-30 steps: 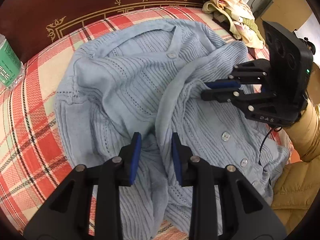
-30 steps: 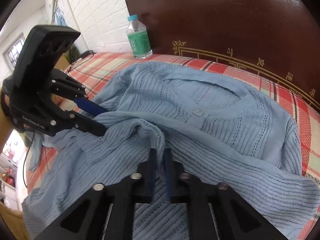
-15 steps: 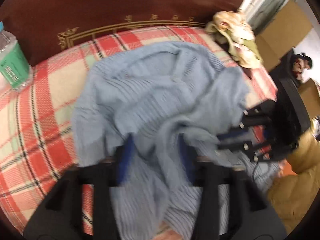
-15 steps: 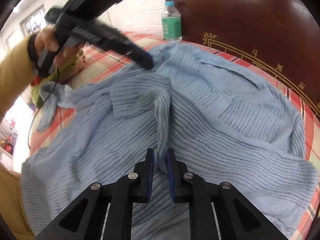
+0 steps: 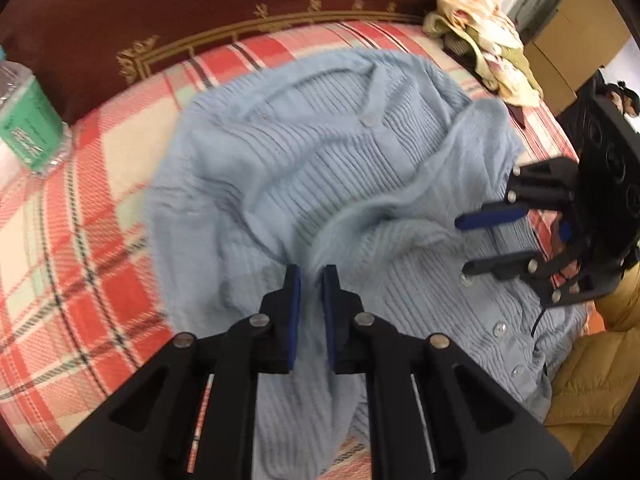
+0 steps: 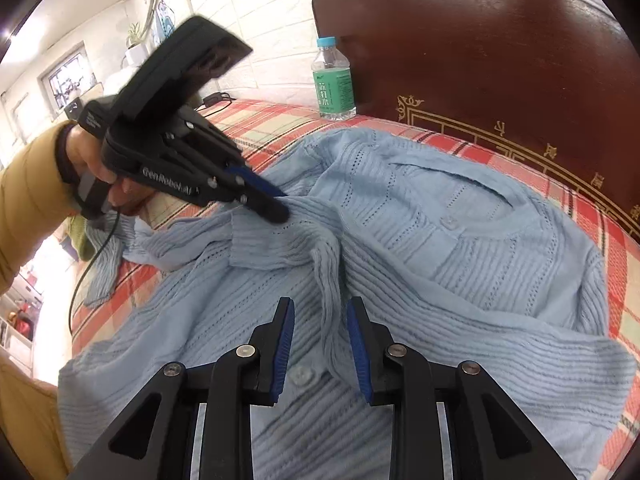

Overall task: Fold clothes
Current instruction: 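Grasp the cardigan with both grippers and fold it over itself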

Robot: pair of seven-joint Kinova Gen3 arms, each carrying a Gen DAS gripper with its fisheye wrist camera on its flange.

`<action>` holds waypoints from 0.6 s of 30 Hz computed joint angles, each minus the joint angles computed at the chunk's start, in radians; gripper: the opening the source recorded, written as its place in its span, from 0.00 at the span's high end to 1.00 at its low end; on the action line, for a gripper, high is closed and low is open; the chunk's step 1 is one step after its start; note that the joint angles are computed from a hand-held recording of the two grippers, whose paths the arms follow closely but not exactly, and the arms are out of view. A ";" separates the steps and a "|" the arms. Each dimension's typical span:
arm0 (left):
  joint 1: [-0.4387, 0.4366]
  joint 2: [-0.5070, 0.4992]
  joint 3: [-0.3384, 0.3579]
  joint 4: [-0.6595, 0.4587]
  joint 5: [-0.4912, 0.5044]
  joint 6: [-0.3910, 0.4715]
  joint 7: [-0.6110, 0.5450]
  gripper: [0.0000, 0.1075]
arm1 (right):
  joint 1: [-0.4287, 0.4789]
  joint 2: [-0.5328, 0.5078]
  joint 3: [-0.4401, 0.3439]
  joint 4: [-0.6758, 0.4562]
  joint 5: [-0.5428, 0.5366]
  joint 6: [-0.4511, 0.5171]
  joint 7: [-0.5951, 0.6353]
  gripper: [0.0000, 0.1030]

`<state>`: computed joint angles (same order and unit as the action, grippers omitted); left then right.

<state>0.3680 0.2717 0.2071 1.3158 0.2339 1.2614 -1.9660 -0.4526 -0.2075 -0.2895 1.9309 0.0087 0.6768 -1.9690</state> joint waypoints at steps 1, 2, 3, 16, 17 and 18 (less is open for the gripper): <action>0.012 -0.002 -0.006 -0.007 -0.028 -0.011 0.026 0.88 | -0.010 0.011 0.014 -0.002 -0.022 -0.009 0.024 0.73; 0.032 -0.007 -0.030 -0.008 -0.044 -0.028 0.043 0.88 | -0.019 0.021 0.023 -0.004 -0.040 -0.011 0.045 0.73; 0.033 -0.006 -0.040 -0.012 -0.043 -0.033 0.062 0.88 | -0.027 0.030 0.028 -0.007 -0.055 -0.009 0.064 0.73; -0.212 -0.296 -0.093 0.316 0.251 -0.118 -0.151 0.33 | -0.039 -0.029 0.029 0.014 -0.151 -0.009 0.121 0.71; -0.213 -0.332 -0.101 0.351 0.230 -0.132 -0.139 0.33 | -0.039 -0.034 0.026 0.013 -0.153 -0.011 0.118 0.70; -0.212 -0.369 -0.105 0.387 0.204 -0.148 -0.120 0.33 | -0.042 -0.035 0.020 0.008 -0.154 -0.013 0.116 0.70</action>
